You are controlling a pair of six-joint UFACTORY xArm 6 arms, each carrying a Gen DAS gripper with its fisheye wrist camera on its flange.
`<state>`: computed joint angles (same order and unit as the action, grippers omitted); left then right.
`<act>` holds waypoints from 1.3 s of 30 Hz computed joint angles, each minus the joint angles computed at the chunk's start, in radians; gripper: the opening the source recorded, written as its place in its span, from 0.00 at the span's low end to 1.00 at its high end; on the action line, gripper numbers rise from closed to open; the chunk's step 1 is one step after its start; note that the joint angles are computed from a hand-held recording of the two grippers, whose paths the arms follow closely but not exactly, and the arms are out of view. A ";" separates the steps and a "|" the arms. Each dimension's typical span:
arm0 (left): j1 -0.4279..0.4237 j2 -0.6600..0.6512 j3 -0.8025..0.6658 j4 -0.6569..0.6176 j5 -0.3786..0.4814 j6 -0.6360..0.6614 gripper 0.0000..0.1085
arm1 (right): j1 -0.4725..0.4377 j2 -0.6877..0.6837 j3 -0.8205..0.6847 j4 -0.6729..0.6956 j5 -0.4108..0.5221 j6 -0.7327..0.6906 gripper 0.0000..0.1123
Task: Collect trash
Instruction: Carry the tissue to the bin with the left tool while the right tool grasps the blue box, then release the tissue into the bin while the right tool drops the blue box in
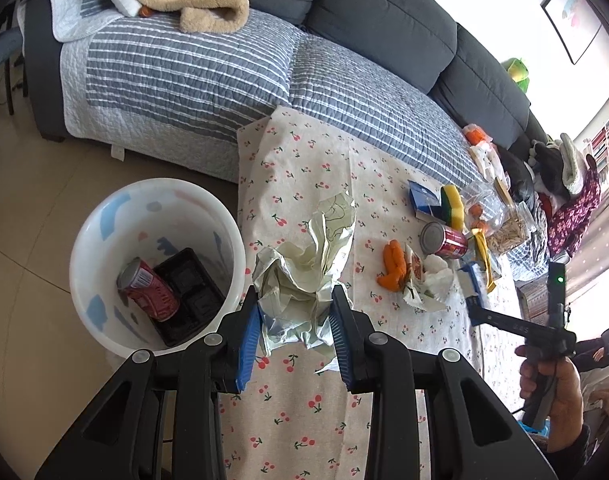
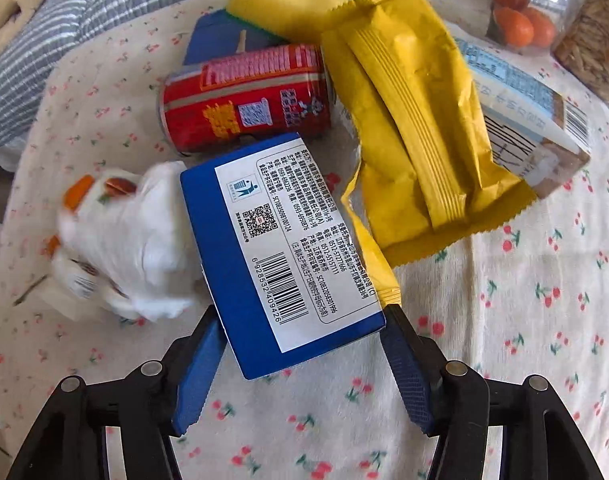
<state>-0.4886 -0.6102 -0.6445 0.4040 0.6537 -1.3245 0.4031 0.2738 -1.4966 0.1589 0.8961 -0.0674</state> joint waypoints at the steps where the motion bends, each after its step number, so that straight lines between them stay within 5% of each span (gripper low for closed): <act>1: 0.000 -0.005 0.003 0.001 0.003 -0.001 0.32 | -0.004 -0.023 0.022 0.025 -0.003 -0.017 0.60; 18: -0.017 -0.148 0.076 0.069 0.078 -0.098 0.32 | -0.025 -0.341 0.311 0.231 -0.093 -0.175 0.60; 26: -0.006 -0.220 0.119 0.085 0.135 -0.133 0.32 | 0.005 -0.337 0.286 0.351 -0.066 -0.243 0.60; 34: 0.093 -0.249 0.168 0.089 0.179 -0.108 0.33 | 0.051 -0.274 0.219 0.361 -0.055 -0.227 0.60; 37: 0.135 -0.251 0.192 0.088 0.165 -0.095 0.38 | 0.066 -0.256 0.204 0.353 -0.057 -0.219 0.60; 39: 0.157 -0.239 0.189 0.066 0.179 -0.083 0.51 | 0.075 -0.246 0.197 0.349 -0.056 -0.213 0.60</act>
<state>-0.3317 -0.8490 -0.4554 0.4699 0.8329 -1.4078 0.4779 0.0279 -1.2998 0.5075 0.8405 -0.2804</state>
